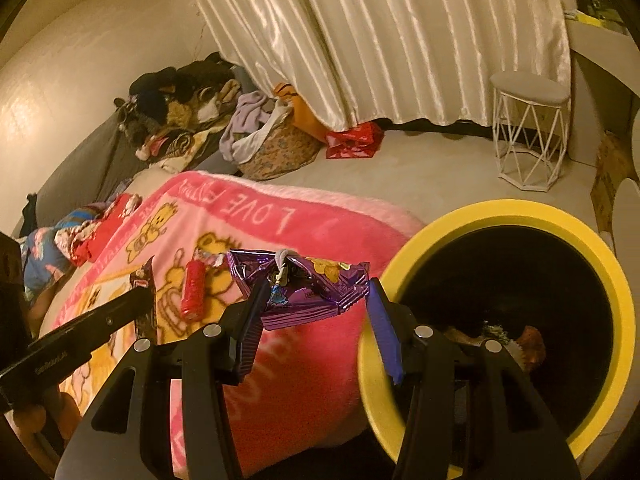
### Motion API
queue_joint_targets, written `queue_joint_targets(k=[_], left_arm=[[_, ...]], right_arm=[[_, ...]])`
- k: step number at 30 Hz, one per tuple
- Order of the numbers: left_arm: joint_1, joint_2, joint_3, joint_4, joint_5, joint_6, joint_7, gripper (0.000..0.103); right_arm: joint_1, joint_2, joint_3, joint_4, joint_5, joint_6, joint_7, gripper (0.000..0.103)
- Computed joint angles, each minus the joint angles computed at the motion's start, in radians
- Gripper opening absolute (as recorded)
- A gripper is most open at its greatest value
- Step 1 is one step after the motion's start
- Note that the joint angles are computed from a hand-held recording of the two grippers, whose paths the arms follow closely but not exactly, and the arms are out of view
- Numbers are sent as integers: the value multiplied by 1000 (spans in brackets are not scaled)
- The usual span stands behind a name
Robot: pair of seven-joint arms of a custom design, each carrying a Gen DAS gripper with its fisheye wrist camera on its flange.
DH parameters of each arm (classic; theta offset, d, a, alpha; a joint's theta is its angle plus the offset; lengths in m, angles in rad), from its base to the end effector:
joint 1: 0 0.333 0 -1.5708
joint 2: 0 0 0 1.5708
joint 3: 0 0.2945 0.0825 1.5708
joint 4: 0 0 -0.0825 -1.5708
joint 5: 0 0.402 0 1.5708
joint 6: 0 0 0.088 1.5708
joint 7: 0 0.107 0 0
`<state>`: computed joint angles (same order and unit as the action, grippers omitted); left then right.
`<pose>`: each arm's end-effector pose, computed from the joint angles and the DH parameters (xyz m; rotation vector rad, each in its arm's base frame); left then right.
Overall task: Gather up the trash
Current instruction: 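Carry the brown and purple wrappers over the yellow-rimmed bin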
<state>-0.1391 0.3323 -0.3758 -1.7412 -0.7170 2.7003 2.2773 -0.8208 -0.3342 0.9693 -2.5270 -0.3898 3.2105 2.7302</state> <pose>0.6267 -0.3001 0.4324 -1.3085 2.4831 -1.2545 0.4949 0.1177 0.4013 -1.1791 2.0074 -0.6316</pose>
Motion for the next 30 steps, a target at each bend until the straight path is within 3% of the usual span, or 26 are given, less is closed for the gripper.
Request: queue_joint_targets(k=[19,30], left_arm=[[-57,-5,-33,-10,22,3,61,13],[-82,4,-41,-13,34,1,90,13]], right_arm=[[73,-149,-142,-157,73,-8,21,48],[70,-189,-167,-211,83,-22,44,48]])
